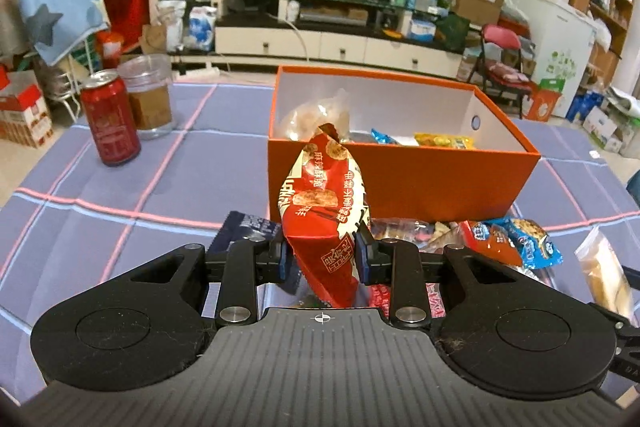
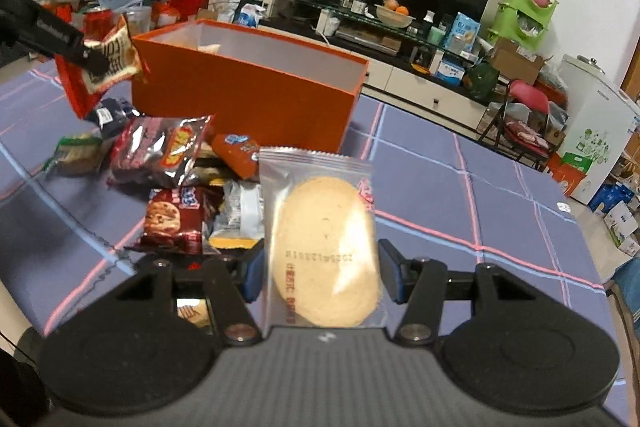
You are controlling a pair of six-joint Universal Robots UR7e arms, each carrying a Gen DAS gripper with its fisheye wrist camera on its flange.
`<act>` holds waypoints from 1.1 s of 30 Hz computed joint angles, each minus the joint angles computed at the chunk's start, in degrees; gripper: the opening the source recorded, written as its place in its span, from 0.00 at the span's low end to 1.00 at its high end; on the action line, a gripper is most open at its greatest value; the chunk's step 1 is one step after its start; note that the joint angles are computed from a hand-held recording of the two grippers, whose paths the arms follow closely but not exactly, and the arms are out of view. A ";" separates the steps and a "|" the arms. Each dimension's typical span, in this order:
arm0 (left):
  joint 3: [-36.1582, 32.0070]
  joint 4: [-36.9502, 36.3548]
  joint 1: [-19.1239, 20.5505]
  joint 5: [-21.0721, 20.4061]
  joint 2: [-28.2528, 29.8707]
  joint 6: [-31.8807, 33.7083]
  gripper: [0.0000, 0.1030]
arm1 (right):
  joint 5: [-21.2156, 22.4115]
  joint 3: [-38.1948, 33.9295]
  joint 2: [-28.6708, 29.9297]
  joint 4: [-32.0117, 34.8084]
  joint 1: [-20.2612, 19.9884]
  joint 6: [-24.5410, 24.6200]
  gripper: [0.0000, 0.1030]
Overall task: Organize snacks
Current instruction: 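Lift and hold the red bag and cracker bag above the pile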
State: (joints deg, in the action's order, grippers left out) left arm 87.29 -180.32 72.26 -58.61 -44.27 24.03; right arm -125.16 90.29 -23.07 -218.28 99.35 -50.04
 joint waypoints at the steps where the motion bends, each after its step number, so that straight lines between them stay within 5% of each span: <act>1: 0.03 -0.15 -0.06 0.37 0.02 0.24 0.02 | 0.02 0.00 0.06 -0.05 0.07 -0.03 0.54; 12: 0.00 -4.53 -0.75 4.78 1.56 4.49 0.02 | -0.15 -0.41 0.05 1.77 0.23 1.02 0.54; 33: -0.12 -4.66 -0.47 4.86 1.57 4.30 0.02 | -0.82 -2.19 1.10 2.55 0.43 1.89 0.54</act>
